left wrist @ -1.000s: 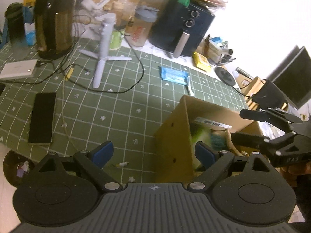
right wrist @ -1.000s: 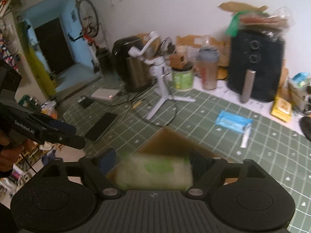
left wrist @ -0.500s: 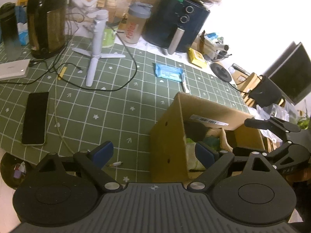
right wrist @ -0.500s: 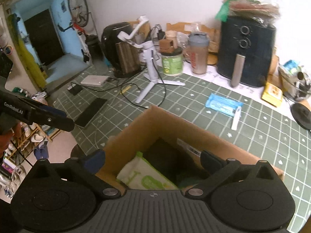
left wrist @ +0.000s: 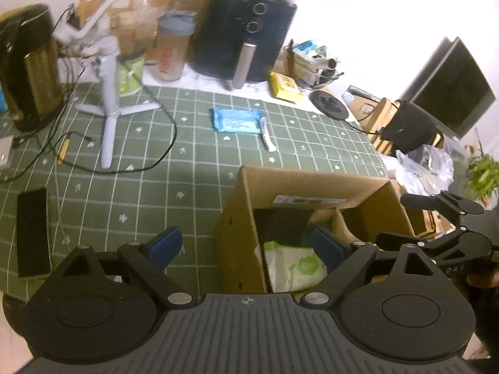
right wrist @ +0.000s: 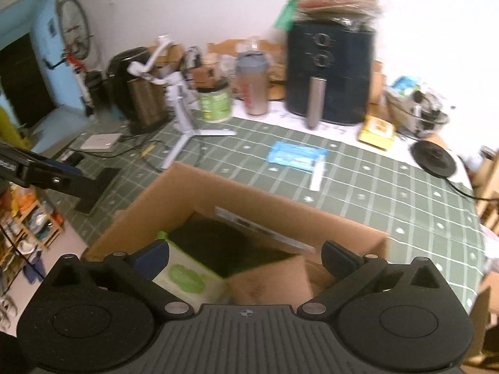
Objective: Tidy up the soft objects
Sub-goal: 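Move the right tool to the white strap beside the blue packet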
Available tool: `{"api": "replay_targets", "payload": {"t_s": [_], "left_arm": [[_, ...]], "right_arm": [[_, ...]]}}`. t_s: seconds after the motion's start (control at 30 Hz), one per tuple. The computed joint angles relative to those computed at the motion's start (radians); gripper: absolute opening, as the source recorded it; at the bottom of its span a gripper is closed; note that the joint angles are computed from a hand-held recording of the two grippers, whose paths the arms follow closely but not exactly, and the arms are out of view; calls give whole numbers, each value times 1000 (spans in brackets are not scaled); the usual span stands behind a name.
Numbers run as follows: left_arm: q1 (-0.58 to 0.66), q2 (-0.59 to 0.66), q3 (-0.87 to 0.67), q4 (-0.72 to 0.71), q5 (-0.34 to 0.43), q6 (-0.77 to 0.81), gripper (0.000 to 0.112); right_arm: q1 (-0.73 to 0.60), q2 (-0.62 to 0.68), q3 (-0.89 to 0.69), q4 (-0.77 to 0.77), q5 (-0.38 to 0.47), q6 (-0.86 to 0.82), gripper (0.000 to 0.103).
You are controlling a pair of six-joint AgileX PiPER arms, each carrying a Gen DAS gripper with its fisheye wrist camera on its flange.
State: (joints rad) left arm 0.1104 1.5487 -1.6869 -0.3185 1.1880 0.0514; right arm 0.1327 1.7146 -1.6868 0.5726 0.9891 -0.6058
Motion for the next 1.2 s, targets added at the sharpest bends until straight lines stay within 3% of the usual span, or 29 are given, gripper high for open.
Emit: {"api": "replay_targets", "payload": {"t_s": [0.57,0.87,1.2], "left_arm": [[-98,110,-166,110,-8,15,92],[-176,127,-160,271,-118,-51,92],[-187,198,-242,292,-72,-97,93]], "right_arm": [[-71,2,13,-144,-94,96,103],[-83,64,-39,-178,-146,88,103],[-135,225,-235,-89,-73,32,103]]}}
